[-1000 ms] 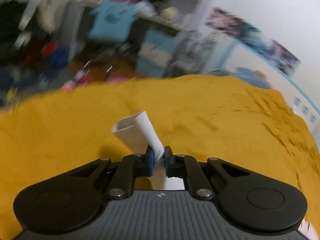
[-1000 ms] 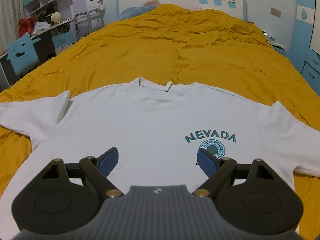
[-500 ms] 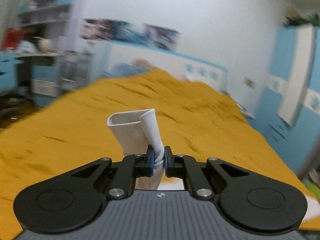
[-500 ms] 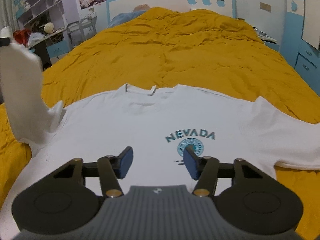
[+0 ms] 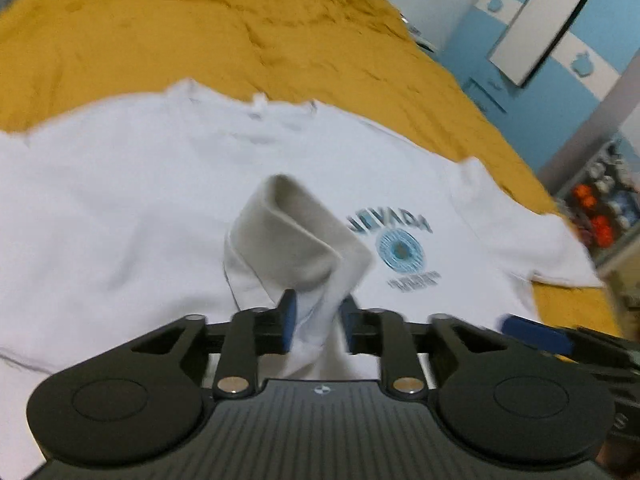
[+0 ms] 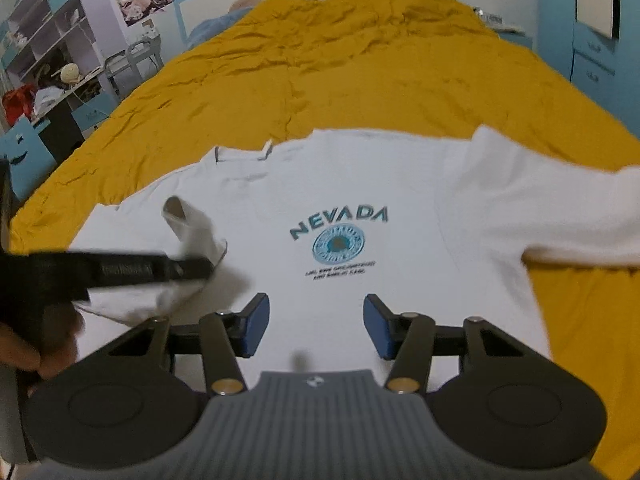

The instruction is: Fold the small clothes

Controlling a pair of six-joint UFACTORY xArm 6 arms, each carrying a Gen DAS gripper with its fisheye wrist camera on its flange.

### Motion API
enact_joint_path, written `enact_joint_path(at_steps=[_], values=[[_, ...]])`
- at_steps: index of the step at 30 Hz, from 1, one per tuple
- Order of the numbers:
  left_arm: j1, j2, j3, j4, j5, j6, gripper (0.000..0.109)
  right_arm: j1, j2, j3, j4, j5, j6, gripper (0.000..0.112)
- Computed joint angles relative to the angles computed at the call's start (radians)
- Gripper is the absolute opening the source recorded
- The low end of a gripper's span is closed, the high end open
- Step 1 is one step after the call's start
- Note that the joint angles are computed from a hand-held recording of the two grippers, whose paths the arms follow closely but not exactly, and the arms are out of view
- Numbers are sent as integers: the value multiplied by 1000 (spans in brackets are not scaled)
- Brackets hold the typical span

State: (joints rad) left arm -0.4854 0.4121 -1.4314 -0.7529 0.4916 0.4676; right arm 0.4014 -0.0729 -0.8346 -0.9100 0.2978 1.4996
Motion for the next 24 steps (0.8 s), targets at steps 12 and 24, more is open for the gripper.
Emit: enact_joint_path(at_steps=[12,24], values=[[176,-225,156,65,-72,82,64,-8,216,-159,328,-151,-188,65],[344,-210,243,159,-62,23,64,20,299,-295,368,-122,-270,3]])
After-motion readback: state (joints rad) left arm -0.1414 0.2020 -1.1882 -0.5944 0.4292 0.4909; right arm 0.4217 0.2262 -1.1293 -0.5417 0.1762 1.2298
